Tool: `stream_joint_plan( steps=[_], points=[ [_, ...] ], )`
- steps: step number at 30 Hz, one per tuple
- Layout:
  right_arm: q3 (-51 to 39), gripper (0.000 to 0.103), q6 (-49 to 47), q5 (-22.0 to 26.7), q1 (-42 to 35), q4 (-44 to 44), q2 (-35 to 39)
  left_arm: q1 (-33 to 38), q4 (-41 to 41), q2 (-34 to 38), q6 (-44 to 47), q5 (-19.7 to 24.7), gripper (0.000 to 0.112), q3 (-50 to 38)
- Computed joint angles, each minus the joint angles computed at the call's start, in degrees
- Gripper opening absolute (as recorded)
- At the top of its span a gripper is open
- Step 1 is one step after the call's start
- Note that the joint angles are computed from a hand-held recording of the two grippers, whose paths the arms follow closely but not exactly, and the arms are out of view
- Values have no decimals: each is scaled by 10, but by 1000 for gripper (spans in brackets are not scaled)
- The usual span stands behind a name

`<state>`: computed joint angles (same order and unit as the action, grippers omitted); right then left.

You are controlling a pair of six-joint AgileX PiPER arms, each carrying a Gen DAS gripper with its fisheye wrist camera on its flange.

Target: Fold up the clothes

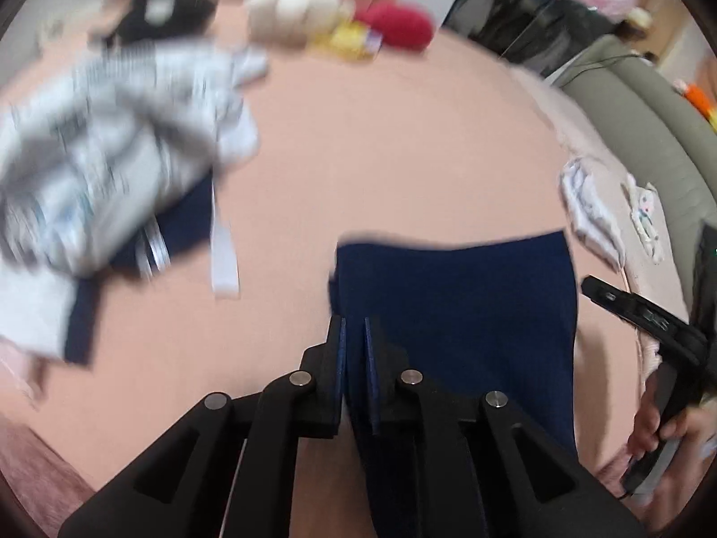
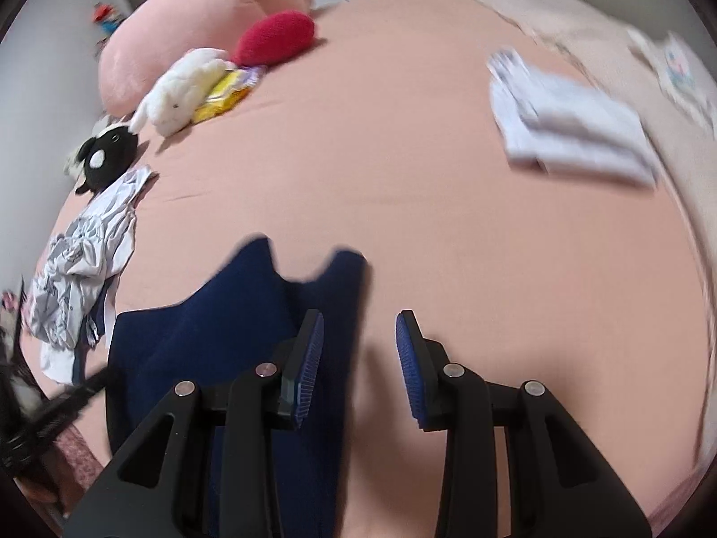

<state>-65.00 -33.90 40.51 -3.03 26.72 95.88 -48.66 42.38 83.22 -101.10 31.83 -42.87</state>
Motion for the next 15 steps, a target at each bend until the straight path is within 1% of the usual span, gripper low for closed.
stream_joint_plan(
  steps=[1, 2, 4, 5, 6, 7, 8, 10, 12, 14, 15],
  points=[
    [-12, 34, 28, -13, 22, -38, 11, -3, 13, 2, 2, -9, 15, -1],
    [-34, 34, 51, -9, 38, -68, 33, 5, 3, 13, 23, -40, 15, -2],
    [-86, 33, 70, 30, 59, -97, 85, 28, -58, 45, 98, -101, 15, -8],
    [-103, 31, 61, 52, 64, -96, 101, 36, -100, 65, 136, -118, 15, -12],
    [-121, 31, 53, 75, 69, -96, 118, 39, -119, 80, 154, -128, 15, -15],
    [-122, 31, 42, 79, 77, -101, 120, 37, -115, 85, 152, -128, 15, -17],
    [-111, 31, 29, 70, 90, -113, 111, 37, -115, 88, 154, -128, 15, -20],
    [-100, 31, 44, 57, 111, -155, 107, 43, -145, 93, 194, -126, 15, -29],
    [-110, 32, 60, 64, 115, -173, 120, 50, -165, 92, 215, -135, 15, -24],
    [-107, 36, 64, 59, 119, -198, 121, 54, -174, 90, 220, -144, 14, -18],
    [-103, 41, 66, 55, 122, -213, 119, 52, -166, 91, 208, -149, 14, -15]
  ],
)
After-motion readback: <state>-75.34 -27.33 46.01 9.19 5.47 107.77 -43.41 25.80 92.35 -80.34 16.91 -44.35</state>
